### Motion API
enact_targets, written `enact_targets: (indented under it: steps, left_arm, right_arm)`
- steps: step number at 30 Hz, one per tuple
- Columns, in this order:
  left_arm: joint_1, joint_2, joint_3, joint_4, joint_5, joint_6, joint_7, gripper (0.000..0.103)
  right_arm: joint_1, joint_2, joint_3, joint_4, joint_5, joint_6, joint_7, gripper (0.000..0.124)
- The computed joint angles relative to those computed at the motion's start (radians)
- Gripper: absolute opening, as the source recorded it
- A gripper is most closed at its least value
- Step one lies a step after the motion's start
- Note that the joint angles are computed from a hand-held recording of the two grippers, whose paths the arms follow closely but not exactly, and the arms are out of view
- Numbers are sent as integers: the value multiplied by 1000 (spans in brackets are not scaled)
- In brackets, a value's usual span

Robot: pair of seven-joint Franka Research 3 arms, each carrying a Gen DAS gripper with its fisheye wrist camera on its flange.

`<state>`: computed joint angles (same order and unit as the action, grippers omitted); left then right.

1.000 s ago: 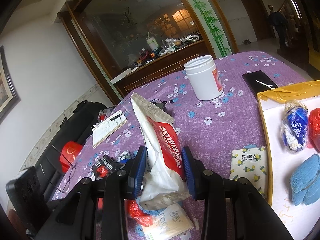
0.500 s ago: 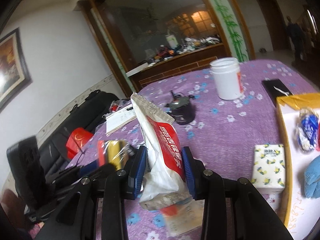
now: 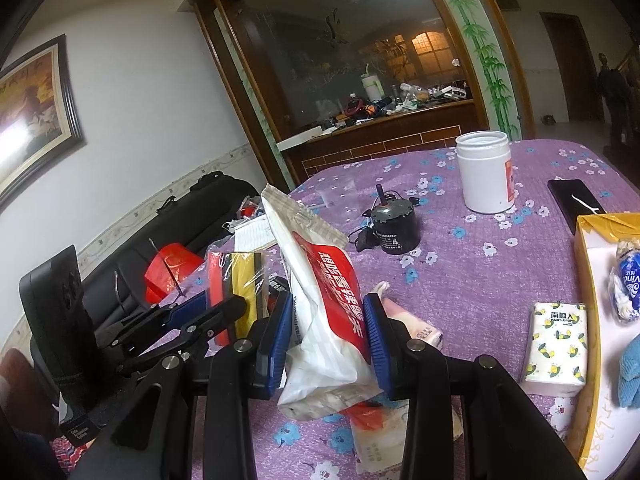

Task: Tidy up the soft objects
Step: 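Lift the strips bag with left tool while right tool holds the snack bag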

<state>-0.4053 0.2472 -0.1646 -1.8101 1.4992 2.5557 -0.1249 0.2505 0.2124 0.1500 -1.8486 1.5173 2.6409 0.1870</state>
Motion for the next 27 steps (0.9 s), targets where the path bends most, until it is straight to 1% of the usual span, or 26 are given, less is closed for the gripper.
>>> enact_targets:
  steps: [7, 27]
  left_arm:
    - [-9, 5, -1, 5, 3, -21, 5, 22]
    - [-11, -2, -4, -1, 21, -36, -2, 22]
  right_arm:
    - [-2, -1, -1, -1, 1, -11, -4, 36]
    - [-5, -2, -2, -3, 14, -20, -11, 37]
